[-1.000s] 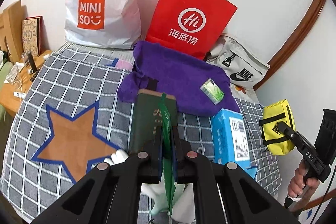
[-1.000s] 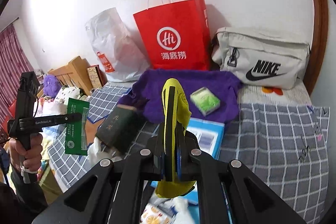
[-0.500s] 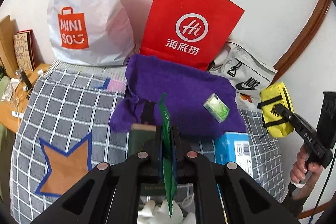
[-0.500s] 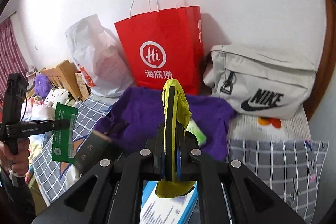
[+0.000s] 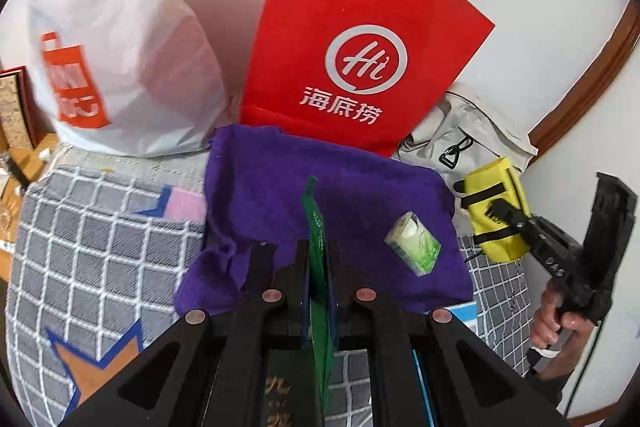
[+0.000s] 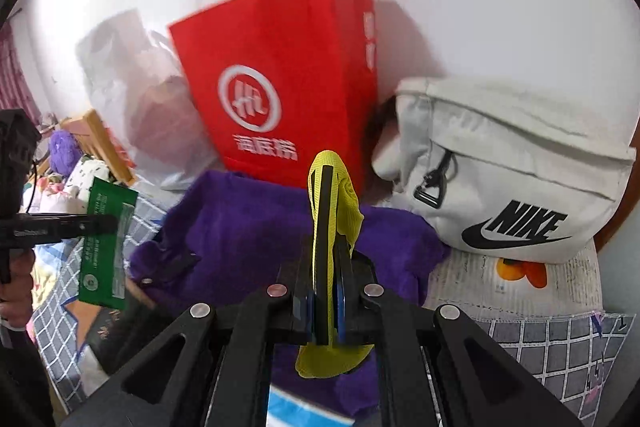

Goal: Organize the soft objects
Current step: 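Lower the yellow pouch onto the purple towel with the right gripper while the left gripper lowers the wipes packet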

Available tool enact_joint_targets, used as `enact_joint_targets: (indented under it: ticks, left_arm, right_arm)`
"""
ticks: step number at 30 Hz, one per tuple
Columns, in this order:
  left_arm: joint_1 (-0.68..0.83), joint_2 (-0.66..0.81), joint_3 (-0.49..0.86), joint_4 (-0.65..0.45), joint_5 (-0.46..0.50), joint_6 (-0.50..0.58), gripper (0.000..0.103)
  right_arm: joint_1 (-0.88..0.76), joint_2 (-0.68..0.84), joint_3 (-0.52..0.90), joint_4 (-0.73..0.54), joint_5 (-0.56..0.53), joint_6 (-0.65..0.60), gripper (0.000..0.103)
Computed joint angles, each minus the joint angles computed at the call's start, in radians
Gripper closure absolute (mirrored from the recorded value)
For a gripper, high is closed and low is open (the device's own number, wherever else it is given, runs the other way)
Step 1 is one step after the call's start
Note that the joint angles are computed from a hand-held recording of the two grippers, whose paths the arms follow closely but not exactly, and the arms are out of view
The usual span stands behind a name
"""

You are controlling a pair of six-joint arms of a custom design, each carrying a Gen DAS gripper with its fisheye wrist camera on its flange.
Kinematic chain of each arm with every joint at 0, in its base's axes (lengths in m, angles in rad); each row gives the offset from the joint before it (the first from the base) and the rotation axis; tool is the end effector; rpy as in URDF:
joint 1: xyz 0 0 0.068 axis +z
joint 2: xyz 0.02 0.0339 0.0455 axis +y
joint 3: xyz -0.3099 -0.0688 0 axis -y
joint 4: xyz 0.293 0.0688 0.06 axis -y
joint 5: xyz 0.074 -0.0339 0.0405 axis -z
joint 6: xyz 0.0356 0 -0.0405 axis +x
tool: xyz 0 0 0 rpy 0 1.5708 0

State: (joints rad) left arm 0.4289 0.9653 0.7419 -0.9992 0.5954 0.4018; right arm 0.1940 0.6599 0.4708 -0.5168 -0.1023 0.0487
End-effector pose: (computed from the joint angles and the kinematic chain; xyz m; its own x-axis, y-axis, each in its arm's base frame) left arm 0.1701 0.0558 0.2646 -0.8534 -0.0342 -0.5202 0.1776 0.9191 -0.3518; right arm 0.1538 0.0339 0.2364 -0.6488 -0.0781 -0.7569 -0.2367 0.9661 0.1032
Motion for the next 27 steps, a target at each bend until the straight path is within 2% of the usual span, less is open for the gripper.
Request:
enact_joint_targets:
  ticks: [7, 15, 19, 27]
  left_arm:
    - [-0.124, 0.136, 0.003, 0.128, -0.037, -0.099, 0.096]
    - [-0.173, 0.3, 0.012, 0.248, -0.048, -0.127, 0.096]
    - [-0.175, 0.363, 0.008, 0.288, -0.05, -0.124, 0.096]
    - [-0.184, 0.469, -0.005, 0.344, -0.059, -0.131, 0.096]
  right_arm:
    - [-0.09, 0.179, -0.034, 0.15, -0.037, -0.025, 0.095]
    - [-0.063, 0.339, -0.045, 0.267, 0.028, -0.024, 0.095]
    - [-0.032, 0.396, -0.042, 0.297, 0.063, -0.02, 0.094]
    - [0.002, 0.453, -0.035, 0.311, 0.047, -0.019, 0.09]
